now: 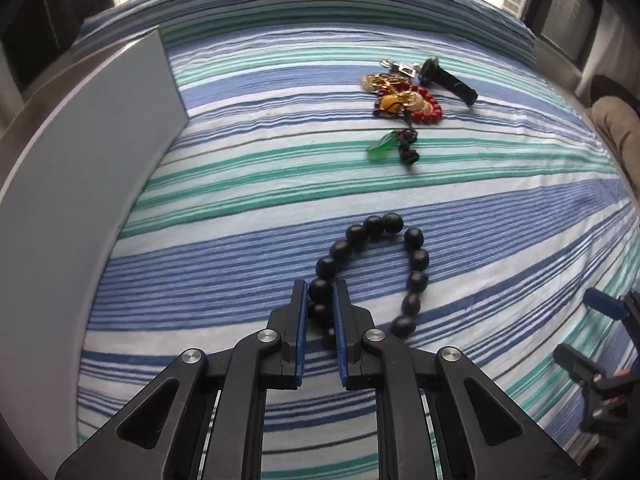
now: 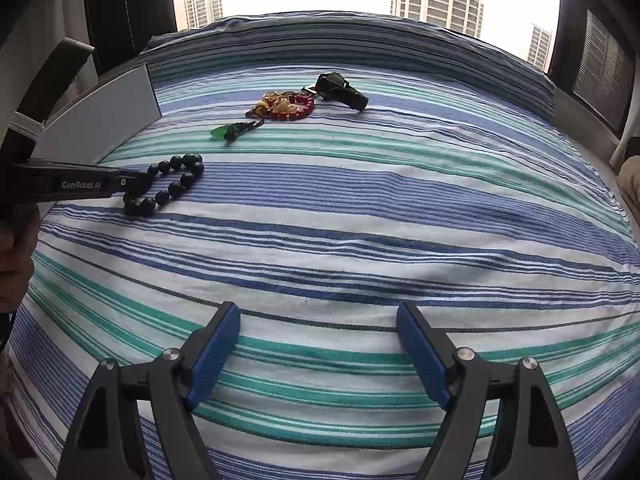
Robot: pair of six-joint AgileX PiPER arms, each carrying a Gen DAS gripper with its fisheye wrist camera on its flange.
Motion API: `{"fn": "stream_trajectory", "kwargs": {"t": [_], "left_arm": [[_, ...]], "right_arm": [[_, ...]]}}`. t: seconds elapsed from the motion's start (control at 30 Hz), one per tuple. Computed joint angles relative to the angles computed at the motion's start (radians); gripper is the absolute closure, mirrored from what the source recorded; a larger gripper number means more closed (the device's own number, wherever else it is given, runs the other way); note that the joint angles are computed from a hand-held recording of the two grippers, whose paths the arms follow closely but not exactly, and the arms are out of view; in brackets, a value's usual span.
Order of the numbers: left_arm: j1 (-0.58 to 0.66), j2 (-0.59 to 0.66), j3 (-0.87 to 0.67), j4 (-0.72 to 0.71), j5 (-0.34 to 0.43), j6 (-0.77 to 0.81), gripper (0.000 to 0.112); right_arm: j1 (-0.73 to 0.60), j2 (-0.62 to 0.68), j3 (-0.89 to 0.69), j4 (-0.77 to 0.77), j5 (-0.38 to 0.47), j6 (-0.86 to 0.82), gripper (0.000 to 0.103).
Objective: Organize jewelry
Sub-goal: 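Lower the left gripper onto the black bead bracelet and close it, then grasp the black strap watch with the right gripper while the left lifts the black bracelet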
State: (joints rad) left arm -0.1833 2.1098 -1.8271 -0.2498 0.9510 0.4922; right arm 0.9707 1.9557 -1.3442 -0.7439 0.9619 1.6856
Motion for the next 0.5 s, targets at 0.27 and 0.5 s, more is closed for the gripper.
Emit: {"fn": "stream_trajectory", "kwargs": {"t": [0.27, 0.5], "left_arm": [[0.120, -0.095, 0.150, -0.014, -0.017, 0.026, 0.101], [0.169, -0.179, 0.290, -0.050, -0.074, 0.074, 0.101]], "right_arm": [[-0.346, -0.139, -0.121, 0.346, -0.160, -0.587, 0.020], [-0.587, 0.299, -0.815, 0.469, 0.089, -1.164, 0.022]]}}
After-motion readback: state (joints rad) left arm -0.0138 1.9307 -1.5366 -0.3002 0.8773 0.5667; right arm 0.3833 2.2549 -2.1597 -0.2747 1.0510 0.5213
